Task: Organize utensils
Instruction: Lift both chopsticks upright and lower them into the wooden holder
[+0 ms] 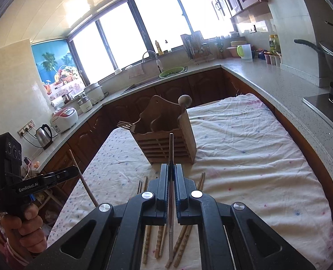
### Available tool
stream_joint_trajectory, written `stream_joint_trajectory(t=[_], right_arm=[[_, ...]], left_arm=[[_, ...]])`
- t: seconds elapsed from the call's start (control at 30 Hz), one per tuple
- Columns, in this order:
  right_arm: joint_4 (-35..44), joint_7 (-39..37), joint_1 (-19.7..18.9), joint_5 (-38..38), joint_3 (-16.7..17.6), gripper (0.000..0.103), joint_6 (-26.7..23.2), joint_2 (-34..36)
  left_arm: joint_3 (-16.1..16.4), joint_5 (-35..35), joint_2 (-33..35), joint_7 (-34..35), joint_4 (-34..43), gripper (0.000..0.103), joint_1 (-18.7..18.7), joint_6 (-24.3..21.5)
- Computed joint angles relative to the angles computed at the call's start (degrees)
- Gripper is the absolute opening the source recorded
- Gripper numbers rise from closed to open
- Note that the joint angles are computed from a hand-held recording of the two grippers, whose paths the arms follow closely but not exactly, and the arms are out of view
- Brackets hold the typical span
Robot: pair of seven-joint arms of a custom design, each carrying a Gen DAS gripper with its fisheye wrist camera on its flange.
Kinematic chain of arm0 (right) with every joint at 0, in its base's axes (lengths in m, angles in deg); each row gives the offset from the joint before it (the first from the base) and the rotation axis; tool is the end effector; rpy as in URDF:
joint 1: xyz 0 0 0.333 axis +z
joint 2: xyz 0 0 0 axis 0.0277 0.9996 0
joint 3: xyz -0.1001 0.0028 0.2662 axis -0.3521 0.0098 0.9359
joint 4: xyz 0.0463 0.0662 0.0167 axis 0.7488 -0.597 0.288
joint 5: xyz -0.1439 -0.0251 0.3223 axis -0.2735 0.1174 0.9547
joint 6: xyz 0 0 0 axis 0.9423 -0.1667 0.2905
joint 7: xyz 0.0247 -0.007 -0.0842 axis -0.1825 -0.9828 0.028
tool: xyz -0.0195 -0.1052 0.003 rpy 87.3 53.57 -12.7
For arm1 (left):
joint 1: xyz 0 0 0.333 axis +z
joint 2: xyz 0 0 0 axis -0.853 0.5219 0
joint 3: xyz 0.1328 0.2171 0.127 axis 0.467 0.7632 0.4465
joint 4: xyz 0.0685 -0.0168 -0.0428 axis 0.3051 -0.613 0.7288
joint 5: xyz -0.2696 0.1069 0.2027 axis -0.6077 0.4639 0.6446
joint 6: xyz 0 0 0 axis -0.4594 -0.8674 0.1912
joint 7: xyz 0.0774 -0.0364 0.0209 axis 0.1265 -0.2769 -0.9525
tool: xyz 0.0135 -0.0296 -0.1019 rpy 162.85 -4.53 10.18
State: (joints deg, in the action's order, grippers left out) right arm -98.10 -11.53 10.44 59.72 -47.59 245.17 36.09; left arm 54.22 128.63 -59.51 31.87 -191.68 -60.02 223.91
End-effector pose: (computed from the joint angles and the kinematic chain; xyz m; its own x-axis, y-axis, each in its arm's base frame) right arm 0.5952 0.1244 0.4097 0.5166 -0.7999 -0.3055 -0.5678 -0.0531 -0.8214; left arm 0.5183 -0.1139 0.4446 0.0828 -0.9087 0.4092 -0.5686 -0.3803 -0.7294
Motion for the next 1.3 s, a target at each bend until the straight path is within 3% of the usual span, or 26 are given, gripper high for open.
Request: stream_joint_trajectory(t=[0.07, 0.33, 0.6, 0.97, 1.17, 1.3], right_arm=[[0.72, -0.33, -0.10, 0.46, 0.04, 0.005, -0.20, 0.14], [3.78, -1.32, -0.37, 1.71, 0.35, 0.005, -0.07, 1.56], [5.37, -2.00, -0.73, 2.61, 0.72, 0.005, -0.19, 2.06], [16.03, -0.14, -1.16, 2.19, 2.41, 0.004, 1.40, 7.44], [29.49, 3.68, -0.76, -1.27, 4.75, 0.005, 4.69, 15.03], [41.91, 11.24, 1.31, -9.09, 5.12, 0.004, 7.06, 23.00]], left_arm=[[1.07, 4.41, 0.11, -4.20, 1.29, 0.004, -0.64, -0.19], [-0.47, 13.76, 0.42, -12.79, 4.52, 0.004, 1.33, -1.34], [-2.23, 18.78, 0.87, -17.07, 7.25, 0.003, 3.03, -2.40], [-1.80, 16.31, 3.65, -12.43, 15.92, 0.003, 3.52, -4.25], [0.03, 11.53, 8.29, -5.99, 24.96, 0.003, 2.57, -5.34], [0.65, 3.84, 13.13, 2.18, 31.12, 0.003, 2.28, -6.50]])
